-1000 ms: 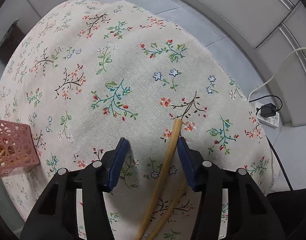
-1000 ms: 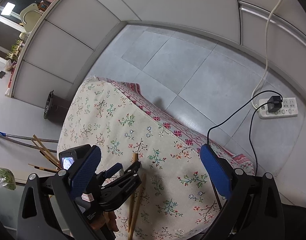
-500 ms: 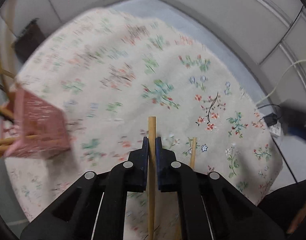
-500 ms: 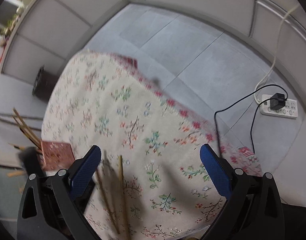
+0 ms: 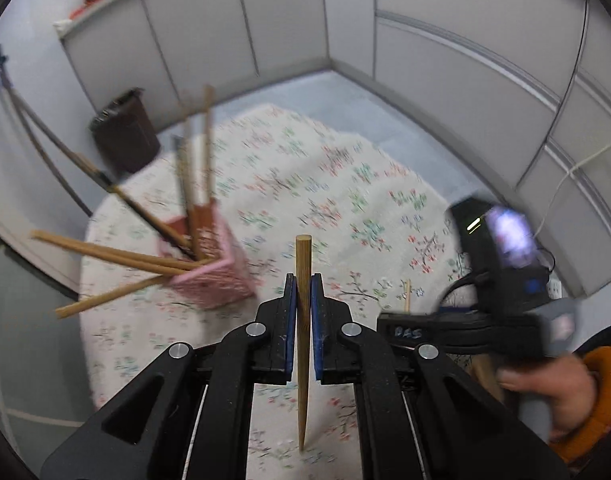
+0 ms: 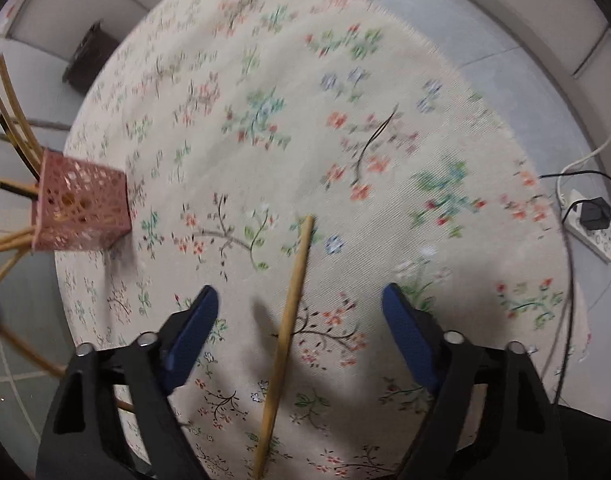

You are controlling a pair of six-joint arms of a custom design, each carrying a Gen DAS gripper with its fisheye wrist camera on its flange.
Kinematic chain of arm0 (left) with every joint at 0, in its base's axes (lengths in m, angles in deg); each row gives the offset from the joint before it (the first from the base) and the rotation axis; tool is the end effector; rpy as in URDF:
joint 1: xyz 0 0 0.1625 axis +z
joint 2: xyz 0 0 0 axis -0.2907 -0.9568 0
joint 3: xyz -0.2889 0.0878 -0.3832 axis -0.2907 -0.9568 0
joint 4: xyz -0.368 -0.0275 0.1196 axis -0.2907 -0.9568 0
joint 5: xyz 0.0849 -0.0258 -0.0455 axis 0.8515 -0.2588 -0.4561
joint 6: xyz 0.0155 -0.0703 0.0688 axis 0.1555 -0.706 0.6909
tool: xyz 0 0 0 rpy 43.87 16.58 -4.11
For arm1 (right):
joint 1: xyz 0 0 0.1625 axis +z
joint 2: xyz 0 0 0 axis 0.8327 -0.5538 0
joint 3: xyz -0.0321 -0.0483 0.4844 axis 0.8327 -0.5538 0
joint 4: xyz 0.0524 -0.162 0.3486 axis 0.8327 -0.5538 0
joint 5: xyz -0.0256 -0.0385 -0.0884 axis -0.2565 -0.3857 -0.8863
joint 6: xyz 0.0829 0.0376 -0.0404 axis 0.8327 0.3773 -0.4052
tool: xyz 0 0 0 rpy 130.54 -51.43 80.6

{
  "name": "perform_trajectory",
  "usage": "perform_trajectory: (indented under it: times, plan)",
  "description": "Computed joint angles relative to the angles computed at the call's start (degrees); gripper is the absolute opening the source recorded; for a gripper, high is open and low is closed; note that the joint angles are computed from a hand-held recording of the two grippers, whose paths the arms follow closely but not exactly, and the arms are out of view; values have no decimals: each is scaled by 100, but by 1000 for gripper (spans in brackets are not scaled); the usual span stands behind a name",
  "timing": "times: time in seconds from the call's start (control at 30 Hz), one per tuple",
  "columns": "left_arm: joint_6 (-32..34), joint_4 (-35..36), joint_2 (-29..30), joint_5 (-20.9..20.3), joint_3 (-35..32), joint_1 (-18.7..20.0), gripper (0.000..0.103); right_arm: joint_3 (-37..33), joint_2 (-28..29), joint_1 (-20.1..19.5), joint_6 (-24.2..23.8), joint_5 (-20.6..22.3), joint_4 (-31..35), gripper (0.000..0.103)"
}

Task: Organize utensils
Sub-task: 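Lift both chopsticks upright and carry them over the pink basket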

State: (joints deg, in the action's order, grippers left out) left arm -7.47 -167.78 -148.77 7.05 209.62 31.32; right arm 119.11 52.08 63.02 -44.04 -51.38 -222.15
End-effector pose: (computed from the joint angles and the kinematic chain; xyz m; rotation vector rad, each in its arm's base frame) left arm -0.1739 -0.2564 0.2848 0.2705 2.1373 -0.7071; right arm 0.3020 -0.3419 -0.0563 0.0641 -2.7044 0.0244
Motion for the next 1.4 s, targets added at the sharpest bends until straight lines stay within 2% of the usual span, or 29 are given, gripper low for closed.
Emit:
perform_trajectory:
  times: [0.03, 0.07, 0.1, 0.17, 0.2, 0.23, 0.27, 0.3, 0.43, 0.6, 0.67, 0.77, 0.93, 1.03, 1.17, 1.3, 1.4]
  plan:
    - [-180, 245, -80, -1, -42, -115, 6, -27, 58, 94, -67, -99, -70, 72]
    - [-464, 639, -217, -18, -117, -296, 6, -126, 129, 150, -164, -25, 60, 60]
    - [-647, 862, -289, -40, -153, -413, 6, -157, 169, 254, -118, -181, 65, 54]
    - [-927, 1232, -441, -69, -222, -589, 6, -257, 326, 454, -164, -562, 34, 28]
    - [-1086, 1431, -518, -86, -258, -683, 6, -265, 352, 481, -133, -624, 8, 21]
    - [-1197, 1573, -582, -96, -284, -750, 6, -258, 367, 493, -92, -660, -45, 18]
    - [-1303, 1708, -654, -106, -311, -819, 6, -183, 378, 407, -177, -455, -319, 9]
    - [-1390, 1811, -701, -124, -333, -883, 6, -148, 369, 346, -150, -323, -424, 6]
    - [-1716, 2241, -957, -201, -442, -1222, 6, 87, 260, 518, -503, -333, -1324, 6]
    - [-2138, 2711, -1216, -114, -668, -1651, 6, 432, -139, 1126, -1293, -482, -3116, 6]
    - [-2352, 2965, -1174, -55, -790, -1789, 6, 502, -325, 1286, -1507, -415, -3640, 6]
    - [-2814, 3486, -1119, 126, -1067, -2021, 6, 418, -636, 1409, -1802, -248, -3945, 6]
    - [-3814, 4581, -970, 556, -1590, -2260, 6, -6, -1052, 1642, -2224, -16, -3928, 6]
    - [-4373, 5163, -852, 890, -1862, -2117, 6, -362, -1158, 1755, -2406, 201, -3761, 6]
    - [-4527, 5263, -789, 1297, -1947, -1666, 6, -760, -1072, 1821, -2653, 319, -3631, 6]
    - [-4149, 4739, -907, 1551, -1768, -1078, 6, -988, -923, 1813, -2715, 433, -3493, 6]
    - [-3572, 3995, -1126, 1717, -1503, -700, 8, -1030, -823, 1739, -2763, 508, -3482, 6]
